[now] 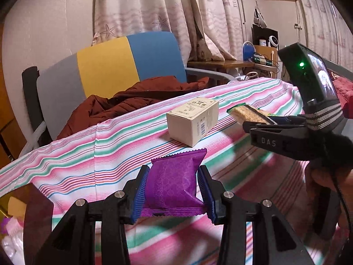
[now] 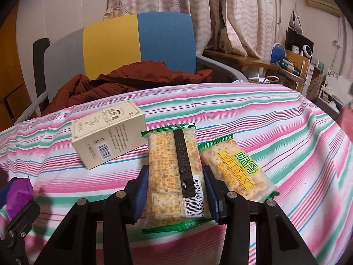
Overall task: Organize objects
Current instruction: 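Lift the cracker pack and purple sachet and carry them toward the gold tray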
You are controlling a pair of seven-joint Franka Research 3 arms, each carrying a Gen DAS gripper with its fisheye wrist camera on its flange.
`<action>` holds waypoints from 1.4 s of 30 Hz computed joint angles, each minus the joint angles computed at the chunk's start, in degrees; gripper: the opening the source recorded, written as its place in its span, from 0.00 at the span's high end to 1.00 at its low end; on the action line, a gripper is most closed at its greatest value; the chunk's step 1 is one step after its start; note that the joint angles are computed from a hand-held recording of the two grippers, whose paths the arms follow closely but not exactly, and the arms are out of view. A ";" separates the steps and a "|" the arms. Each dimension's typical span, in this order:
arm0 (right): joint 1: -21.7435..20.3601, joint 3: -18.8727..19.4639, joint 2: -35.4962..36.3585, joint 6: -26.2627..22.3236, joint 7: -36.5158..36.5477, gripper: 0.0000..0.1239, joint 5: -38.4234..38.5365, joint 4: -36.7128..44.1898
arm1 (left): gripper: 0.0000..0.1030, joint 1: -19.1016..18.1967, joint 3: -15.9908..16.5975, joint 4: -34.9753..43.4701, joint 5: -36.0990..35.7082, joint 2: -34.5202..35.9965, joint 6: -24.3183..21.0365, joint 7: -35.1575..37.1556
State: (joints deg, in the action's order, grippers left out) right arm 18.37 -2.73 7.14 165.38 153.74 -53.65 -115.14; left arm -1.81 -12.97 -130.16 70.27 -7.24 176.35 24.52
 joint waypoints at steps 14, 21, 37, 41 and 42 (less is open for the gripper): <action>-1.40 3.96 -6.19 -0.11 7.63 0.62 -8.02 -6.41 | 0.56 7.42 -4.06 -6.38 4.40 -6.79 6.90 -9.97; -2.92 7.12 -10.13 1.08 6.62 0.62 -5.56 -10.76 | 0.56 14.49 -9.60 -9.61 4.31 -10.48 11.20 -11.47; -4.32 15.10 -15.38 4.34 -1.86 0.62 9.68 -18.07 | 0.56 -8.91 14.18 -23.67 -10.68 -19.90 9.13 0.36; -3.42 16.59 -15.29 4.82 -4.82 0.62 12.95 -18.30 | 0.56 -13.20 19.17 -27.77 -14.85 -25.14 8.09 4.12; -3.11 16.74 -15.32 5.10 -5.66 0.62 13.96 -18.42 | 0.56 -13.54 19.68 -28.80 -15.56 -26.86 7.54 4.94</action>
